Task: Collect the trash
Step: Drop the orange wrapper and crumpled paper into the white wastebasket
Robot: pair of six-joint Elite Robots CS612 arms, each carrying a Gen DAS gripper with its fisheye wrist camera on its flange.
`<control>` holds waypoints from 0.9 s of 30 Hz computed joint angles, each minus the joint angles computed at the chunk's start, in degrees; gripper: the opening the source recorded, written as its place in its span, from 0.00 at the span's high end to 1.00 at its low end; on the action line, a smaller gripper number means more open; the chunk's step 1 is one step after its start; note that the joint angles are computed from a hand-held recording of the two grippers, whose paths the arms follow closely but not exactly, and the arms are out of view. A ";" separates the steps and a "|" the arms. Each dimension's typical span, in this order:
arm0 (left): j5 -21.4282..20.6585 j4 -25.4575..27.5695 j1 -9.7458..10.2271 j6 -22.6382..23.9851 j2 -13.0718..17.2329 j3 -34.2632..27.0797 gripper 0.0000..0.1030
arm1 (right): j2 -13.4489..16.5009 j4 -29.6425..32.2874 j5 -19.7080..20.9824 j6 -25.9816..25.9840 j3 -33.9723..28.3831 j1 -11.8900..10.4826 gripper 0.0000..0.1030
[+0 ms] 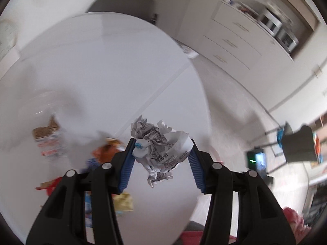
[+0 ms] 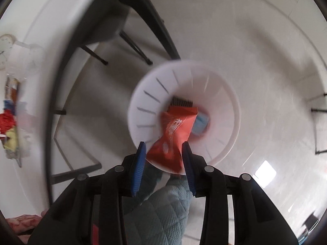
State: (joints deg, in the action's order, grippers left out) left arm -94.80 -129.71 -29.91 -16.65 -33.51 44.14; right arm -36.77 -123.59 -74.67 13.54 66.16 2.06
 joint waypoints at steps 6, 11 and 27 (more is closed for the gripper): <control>-2.74 5.60 -2.68 4.31 2.06 -3.68 0.52 | -2.16 -4.20 -1.73 2.46 3.92 -1.04 0.21; -5.04 11.60 -4.61 7.71 5.12 -8.30 0.52 | -6.92 -11.25 -3.37 5.63 10.60 -2.77 0.13; -6.74 22.57 -6.69 5.70 12.87 -19.31 0.18 | -10.80 -16.13 -3.16 6.18 14.38 -5.56 0.10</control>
